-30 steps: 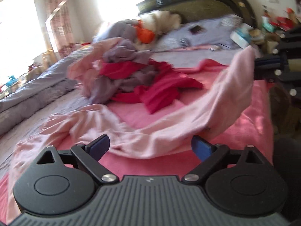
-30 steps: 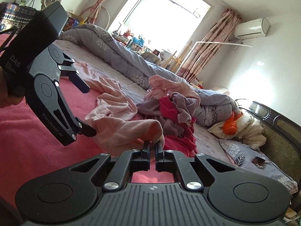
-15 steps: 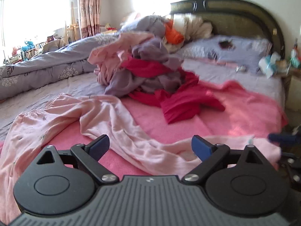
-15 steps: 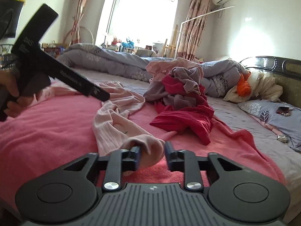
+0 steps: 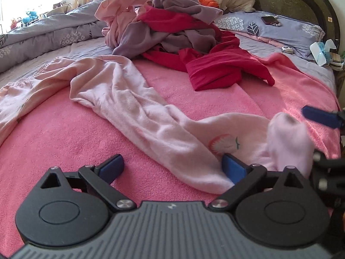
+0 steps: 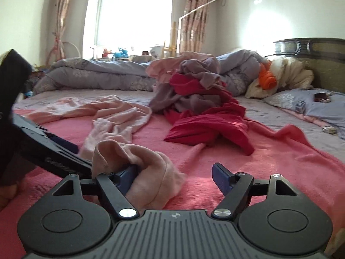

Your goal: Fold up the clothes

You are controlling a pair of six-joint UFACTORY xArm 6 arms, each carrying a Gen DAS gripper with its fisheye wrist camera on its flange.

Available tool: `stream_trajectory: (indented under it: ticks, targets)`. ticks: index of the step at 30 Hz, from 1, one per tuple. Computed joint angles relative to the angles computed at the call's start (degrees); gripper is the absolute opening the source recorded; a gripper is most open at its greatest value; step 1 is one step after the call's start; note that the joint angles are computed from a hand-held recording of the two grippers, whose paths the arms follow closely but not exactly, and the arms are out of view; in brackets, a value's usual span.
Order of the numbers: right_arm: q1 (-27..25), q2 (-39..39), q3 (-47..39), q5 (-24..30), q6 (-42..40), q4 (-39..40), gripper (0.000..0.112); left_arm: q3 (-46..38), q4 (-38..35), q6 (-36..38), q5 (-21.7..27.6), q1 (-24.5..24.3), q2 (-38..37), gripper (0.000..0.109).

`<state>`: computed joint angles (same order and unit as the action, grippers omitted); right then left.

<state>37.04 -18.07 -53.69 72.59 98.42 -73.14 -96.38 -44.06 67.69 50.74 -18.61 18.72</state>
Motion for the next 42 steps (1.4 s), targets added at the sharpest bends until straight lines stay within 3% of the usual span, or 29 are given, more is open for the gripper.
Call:
stream_trajectory:
  ticks: [3, 4, 7, 16, 21, 24, 26, 29, 32, 35, 42]
  targets:
    - [5.20, 2.27, -2.52, 17.41, -5.56, 0.08, 0.076, -0.20, 0.16, -0.11, -0.15, -0.11, 0.09, 0.101]
    - [6.05, 1.42, -1.88, 20.53, -7.41, 0.07, 0.076, -0.38, 0.12, -0.19, 0.01, -0.07, 0.21, 0.101]
    - [6.51, -4.31, 1.85, 20.66, -9.23, 0.98, 0.083, -0.59, -0.07, -0.26, 0.24, 0.00, 0.36, 0.102]
    - [6.26, -15.18, 7.61, 14.08, -11.20, 7.20, 0.083, -0.78, -0.07, -0.38, 0.43, 0.03, 0.48, 0.102]
    - [6.66, -15.83, 7.27, 16.45, -14.73, 7.54, 0.087, -0.90, 0.01, -0.51, 0.68, 0.05, 0.51, 0.103]
    - [8.35, -17.16, 6.65, 24.07, -12.00, 6.49, 0.083, -0.64, 0.17, -0.53, 0.27, -0.09, 0.38, 0.103]
    - [9.21, -24.80, 10.31, 19.73, -9.03, 5.20, 0.079, -0.58, 0.18, -0.48, 0.17, -0.12, 0.34, 0.103]
    - [6.64, -31.12, 14.02, 1.97, -18.32, 7.30, 0.076, -1.06, 0.52, -0.83, 0.49, -0.08, 0.62, 0.103]
    - [3.97, -29.99, 15.75, -11.70, -26.68, 13.61, 0.076, -1.01, 0.60, -0.89, 0.47, -0.10, 0.56, 0.103]
    - [0.60, -26.32, 17.29, -22.78, -27.12, 16.14, 0.076, -1.00, 0.74, -0.91, 0.36, -0.15, 0.55, 0.103]
    - [-3.91, -20.49, 14.60, -27.66, -17.51, 5.63, 0.076, -0.87, 0.91, -1.03, 0.11, -0.26, 0.46, 0.103]
